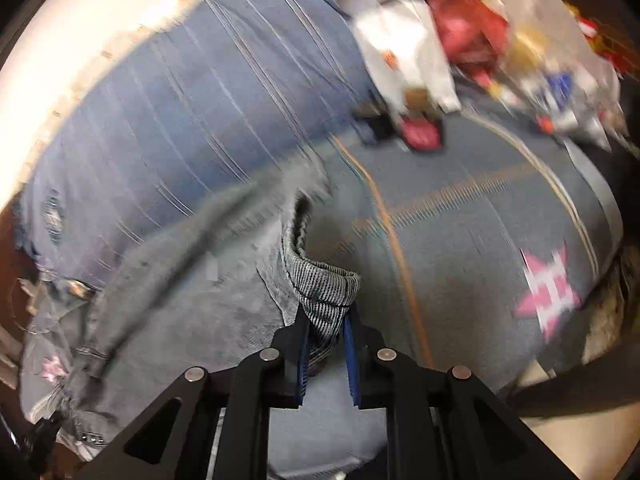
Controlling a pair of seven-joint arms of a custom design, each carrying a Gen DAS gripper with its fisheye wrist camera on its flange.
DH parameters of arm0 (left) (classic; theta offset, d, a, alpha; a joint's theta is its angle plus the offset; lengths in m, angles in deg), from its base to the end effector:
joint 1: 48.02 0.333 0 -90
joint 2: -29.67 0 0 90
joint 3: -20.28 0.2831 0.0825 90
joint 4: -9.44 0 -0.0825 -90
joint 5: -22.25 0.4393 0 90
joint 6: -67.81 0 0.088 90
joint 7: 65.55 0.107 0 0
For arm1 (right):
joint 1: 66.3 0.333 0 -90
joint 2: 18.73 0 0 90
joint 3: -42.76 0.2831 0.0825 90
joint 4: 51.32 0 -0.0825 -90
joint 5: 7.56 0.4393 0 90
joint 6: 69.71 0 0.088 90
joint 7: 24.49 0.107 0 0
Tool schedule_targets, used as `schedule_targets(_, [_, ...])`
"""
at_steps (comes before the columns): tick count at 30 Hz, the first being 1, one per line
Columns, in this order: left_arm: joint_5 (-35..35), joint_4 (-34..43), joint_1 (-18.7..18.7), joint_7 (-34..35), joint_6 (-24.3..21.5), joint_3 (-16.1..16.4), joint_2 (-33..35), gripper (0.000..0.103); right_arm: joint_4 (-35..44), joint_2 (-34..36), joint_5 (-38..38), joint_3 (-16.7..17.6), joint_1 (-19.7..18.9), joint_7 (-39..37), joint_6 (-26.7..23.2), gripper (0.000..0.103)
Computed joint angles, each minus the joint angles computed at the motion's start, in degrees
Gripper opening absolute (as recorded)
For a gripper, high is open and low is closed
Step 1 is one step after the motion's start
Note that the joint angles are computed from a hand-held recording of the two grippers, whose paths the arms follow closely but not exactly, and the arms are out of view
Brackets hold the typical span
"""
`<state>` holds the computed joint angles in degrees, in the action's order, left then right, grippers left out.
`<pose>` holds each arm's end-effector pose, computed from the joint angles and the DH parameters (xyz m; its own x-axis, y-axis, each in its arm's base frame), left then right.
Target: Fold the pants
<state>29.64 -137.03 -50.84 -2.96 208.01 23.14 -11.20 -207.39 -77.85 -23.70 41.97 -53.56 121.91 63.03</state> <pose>0.4558 0.0011 0.5239 0.3370 -0.9244 0.1785 -0.7499 -0.3782 -0.5429 0.3724 0.0735 0.5432 -0.4929 -0.8089 -0.3204 -0.6141 0.5843 -0.5305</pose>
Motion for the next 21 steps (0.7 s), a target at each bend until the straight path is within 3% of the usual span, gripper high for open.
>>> schedule_targets(2, [-2.1,2.4,-0.7,1.2,-4.7,1.4,4.4,0.025,-0.8,1.7,2.4,-1.9,0.9,-0.8,-3.6,0.024])
schedule_targets(4, [-2.0,2.7,0.6,0.6,-5.0,0.8,5.0,0.043,-1.5,2.8,4.7,-3.3,1.4,-1.8,-5.4,0.027])
schedule_targets(7, [2.4,1.9,3.7,-2.9,-1.3,-2.1,2.1,0.055,-1.6,0.7,2.4,-0.3,-0.7,-0.6,-5.8,0.039])
schedule_targets(9, [5.1,1.6,4.6,-4.7,1.4,-3.2,0.4,0.060,-0.3,-0.4,-0.7,2.0,-2.1,0.6,-5.1,0.053])
schedule_targets(11, [6.8,0.6,4.5,-5.7,5.7,-3.4,-0.7,0.069,0.6,-1.1,-4.0,3.8,-2.9,1.6,-2.4,0.070])
schedule_targets(13, [8.2,-0.3,3.4,-4.4,7.4,-2.9,-0.9,0.081,2.1,0.4,-7.0,5.0,-3.0,1.3,-1.4,0.078])
schedule_targets(14, [7.6,0.2,2.0,-2.6,6.2,-2.0,0.4,0.081,3.5,3.4,-7.9,5.1,-2.6,0.8,-0.2,0.082])
schedule_targets(16, [5.5,2.9,-0.8,1.7,0.0,-0.4,4.9,0.081,5.5,9.2,-5.2,0.5,1.4,-2.8,-0.9,0.083])
schedule_targets(18, [0.5,5.8,-3.3,7.7,-5.7,2.3,10.1,0.079,7.9,15.6,3.8,-4.8,4.8,-9.2,-3.9,0.082])
schedule_targets(19, [0.8,6.0,-1.7,6.2,-5.5,0.8,9.7,0.079,7.9,15.8,3.8,-4.5,4.5,-9.6,-3.4,0.082])
schedule_targets(21, [1.7,3.5,0.4,5.0,-0.8,-0.7,6.6,0.079,9.2,14.9,3.1,-2.3,2.4,-9.9,-2.6,0.082])
